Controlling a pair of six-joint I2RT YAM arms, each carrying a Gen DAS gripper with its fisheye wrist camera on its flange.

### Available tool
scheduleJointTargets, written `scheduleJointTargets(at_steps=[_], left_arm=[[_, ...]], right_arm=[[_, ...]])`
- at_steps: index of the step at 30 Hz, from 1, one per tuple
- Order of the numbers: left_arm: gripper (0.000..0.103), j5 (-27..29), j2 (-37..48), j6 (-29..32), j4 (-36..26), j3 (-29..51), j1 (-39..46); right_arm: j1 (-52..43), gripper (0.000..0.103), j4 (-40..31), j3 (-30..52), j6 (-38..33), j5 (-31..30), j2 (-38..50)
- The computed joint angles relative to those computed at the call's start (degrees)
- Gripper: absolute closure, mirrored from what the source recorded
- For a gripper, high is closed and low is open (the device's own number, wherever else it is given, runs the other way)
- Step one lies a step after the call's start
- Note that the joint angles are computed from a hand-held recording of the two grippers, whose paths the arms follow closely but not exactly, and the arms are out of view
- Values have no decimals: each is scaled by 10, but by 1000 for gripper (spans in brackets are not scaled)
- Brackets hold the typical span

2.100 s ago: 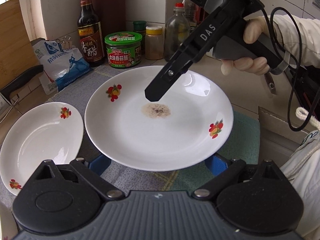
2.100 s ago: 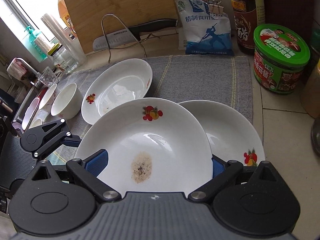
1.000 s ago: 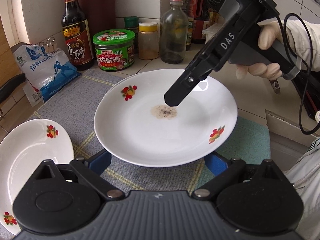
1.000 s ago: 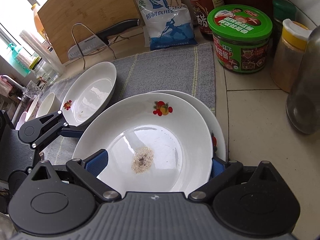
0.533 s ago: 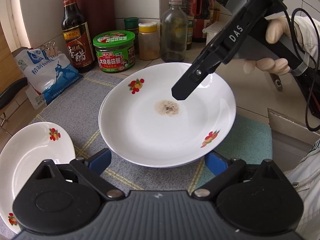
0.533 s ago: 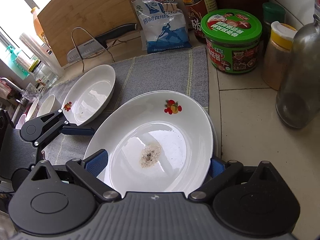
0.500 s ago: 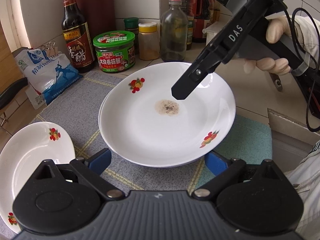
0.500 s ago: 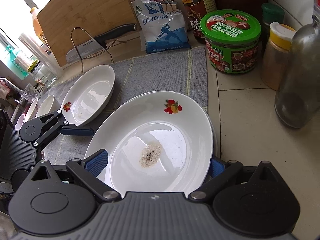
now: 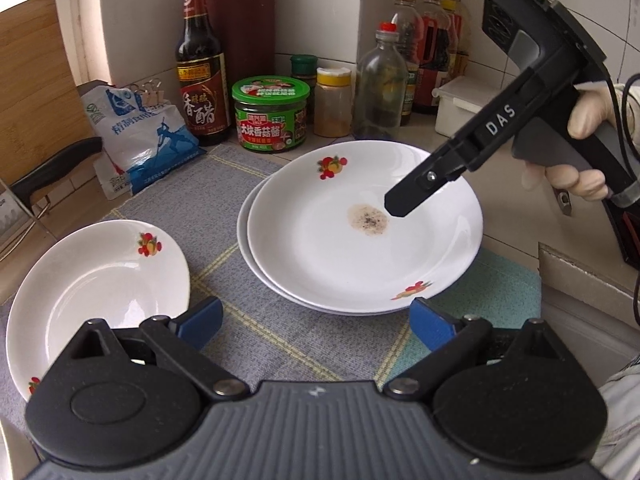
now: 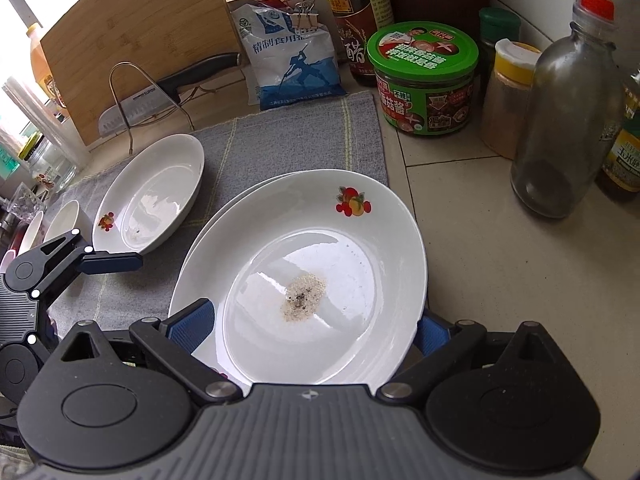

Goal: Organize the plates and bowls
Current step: 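Lower the stained plate onto the other fruit-decal plate with the right gripper, then open the right gripper and move it to another fruit-decal plate's rim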

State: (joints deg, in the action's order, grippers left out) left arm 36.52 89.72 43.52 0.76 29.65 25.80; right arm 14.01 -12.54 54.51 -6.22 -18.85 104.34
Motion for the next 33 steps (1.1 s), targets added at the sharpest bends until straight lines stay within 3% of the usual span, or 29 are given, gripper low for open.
scheduleJointTargets(at_steps=[7, 17, 24, 33], left_arm=[[4, 27, -51, -29, -12, -22, 56], [3, -33, -80, -64, 18, -64, 117], [3, -71, -65, -84, 59, -83, 159], [3, -128, -46, -142, 122, -98, 150]], right_arm=[[12, 1, 16, -35, 21, 40, -25], [152, 0, 66, -108, -3, 166, -114], [243, 0, 75, -71, -34, 156, -65], [265, 0, 54, 48, -93, 124, 36]])
